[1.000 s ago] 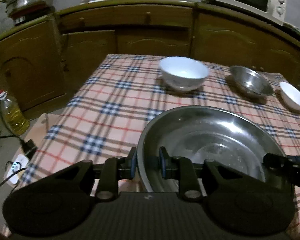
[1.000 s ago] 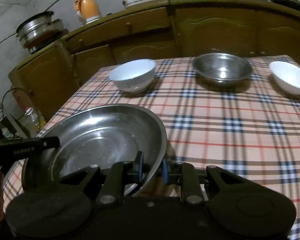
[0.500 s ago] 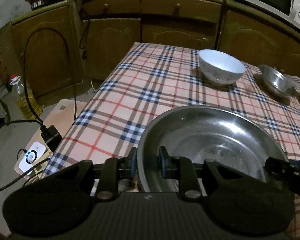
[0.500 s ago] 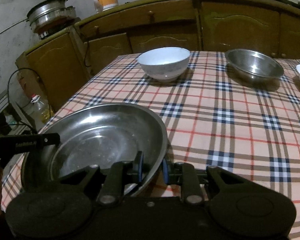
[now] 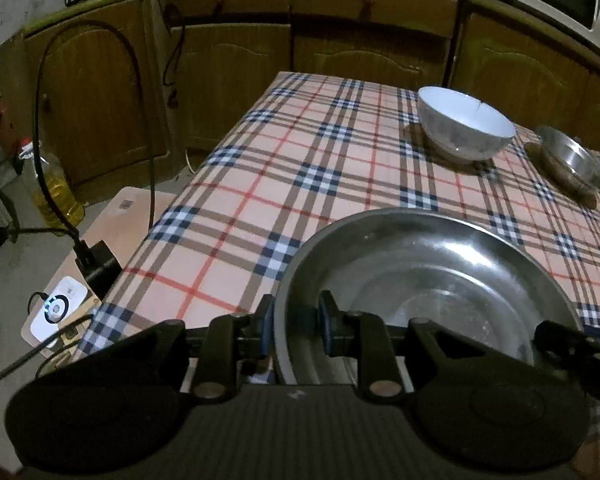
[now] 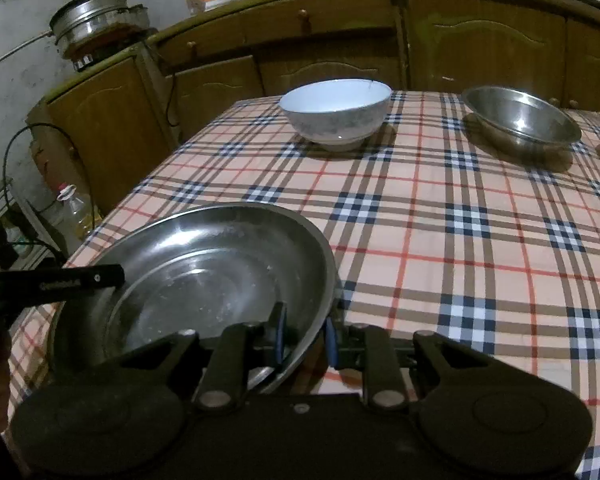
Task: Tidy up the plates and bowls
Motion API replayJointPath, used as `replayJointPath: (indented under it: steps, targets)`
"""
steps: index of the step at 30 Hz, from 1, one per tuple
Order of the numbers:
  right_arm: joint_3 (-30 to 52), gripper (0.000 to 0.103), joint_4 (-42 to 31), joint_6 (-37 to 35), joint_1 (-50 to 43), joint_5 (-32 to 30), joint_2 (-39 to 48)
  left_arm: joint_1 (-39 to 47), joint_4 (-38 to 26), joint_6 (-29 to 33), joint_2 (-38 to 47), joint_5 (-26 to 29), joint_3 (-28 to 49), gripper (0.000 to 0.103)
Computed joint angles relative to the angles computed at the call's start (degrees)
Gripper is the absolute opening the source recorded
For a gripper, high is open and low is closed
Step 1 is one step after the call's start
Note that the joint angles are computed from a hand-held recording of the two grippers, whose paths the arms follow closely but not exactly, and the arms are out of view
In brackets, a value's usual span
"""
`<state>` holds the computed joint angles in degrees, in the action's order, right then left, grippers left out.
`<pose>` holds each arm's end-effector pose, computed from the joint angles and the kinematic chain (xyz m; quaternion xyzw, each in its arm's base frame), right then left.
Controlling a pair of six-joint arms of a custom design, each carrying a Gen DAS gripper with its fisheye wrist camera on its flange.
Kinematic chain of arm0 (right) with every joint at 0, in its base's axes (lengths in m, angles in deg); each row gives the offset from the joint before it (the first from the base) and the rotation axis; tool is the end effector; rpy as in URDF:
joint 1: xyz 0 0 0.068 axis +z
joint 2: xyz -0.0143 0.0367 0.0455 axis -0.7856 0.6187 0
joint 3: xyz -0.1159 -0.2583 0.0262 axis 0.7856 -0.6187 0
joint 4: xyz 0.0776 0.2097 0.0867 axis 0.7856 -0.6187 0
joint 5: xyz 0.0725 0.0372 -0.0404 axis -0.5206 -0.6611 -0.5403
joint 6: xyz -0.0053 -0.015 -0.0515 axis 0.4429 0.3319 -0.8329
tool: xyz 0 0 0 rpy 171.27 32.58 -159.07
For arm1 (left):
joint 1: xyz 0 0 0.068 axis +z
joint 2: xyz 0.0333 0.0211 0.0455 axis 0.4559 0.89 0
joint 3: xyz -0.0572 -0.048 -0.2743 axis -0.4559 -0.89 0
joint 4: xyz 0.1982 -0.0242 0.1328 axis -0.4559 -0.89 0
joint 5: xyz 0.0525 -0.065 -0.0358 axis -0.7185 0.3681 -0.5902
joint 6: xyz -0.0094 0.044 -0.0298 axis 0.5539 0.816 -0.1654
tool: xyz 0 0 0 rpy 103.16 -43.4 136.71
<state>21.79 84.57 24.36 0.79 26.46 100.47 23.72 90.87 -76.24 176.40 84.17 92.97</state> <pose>0.1904 0.2155 0.1065 0.0801 0.9028 0.0712 0.4165 0.2599 -0.0191 0.1388 0.0847 0.9235 -0.0444 0.3714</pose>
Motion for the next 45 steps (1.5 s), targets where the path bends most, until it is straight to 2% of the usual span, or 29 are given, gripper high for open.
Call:
replayJointPath:
  steps: [6, 7, 8, 13, 15, 19, 23, 28, 32, 37, 40, 45]
  targets:
    - [-0.3, 0.026, 0.5, 0.9, -0.8, -1.9, 0.3, 0.6, 0.5, -1.1, 0.9, 0.9, -0.1, 0.024]
    - [-0.2, 0.027, 0.0, 1.4, -1.1, -2.5, 0.3, 0.5, 0.6, -1.0, 1.1, 0.7, -0.1, 0.025]
    - [0.2, 0.028, -1.0, 1.8, -1.2, -2.6, 0.4, 0.5, 1.1, -0.9, 1.0, 0.9, -0.4, 0.03]
    - [-1.3, 0.031, -2.7, 3.3, -1.1, 0.1, -1.9, 0.9, 0.2, -2.7, 0.0, -0.3, -0.2, 0.033]
    - [-2.4, 0.033, -2.6, 2.8, -1.2, 0.3, -3.5, 1.0, -0.5, -2.8, -1.8, -0.6, -0.7, 0.039]
    - [-3.2, 0.034, -5.0, 0.5, -0.6, 1.9, -6.8, -0.7, -3.6, -3.2, -6.0, -2.5, -0.7, 0.041]
    - [-5.8, 0.043, -6.1, -1.1, -1.3, 2.0, -12.2, -4.8, -8.0, -6.3, -10.1, -4.6, 0.0, 0.043]
    - [-10.7, 0.044, -10.5, -3.2, -4.0, 2.8, -22.4, -14.7, -12.8, -9.6, -13.1, -8.2, 1.7, 0.043]
    - [-14.3, 0.049, -15.2, -5.7, -9.0, 2.3, -31.5, -23.0, -13.9, -12.9, -12.6, -10.7, 4.3, 0.047]
    - [-18.2, 0.051, -19.2, -12.5, -20.0, -2.2, -43.4, -30.6, -14.7, -16.0, -7.1, -12.6, 10.6, 0.048]
    - [-19.4, 0.051, -18.9, -19.2, -30.6, -9.0, -47.7, -33.5, -13.9, -16.7, -3.2, -13.8, 14.2, 0.051]
    - [-18.1, 0.053, -13.6, -30.8, -49.9, -22.7, -45.4, -35.7, -14.7, -17.8, 5.9, -14.2, 23.8, 0.051]
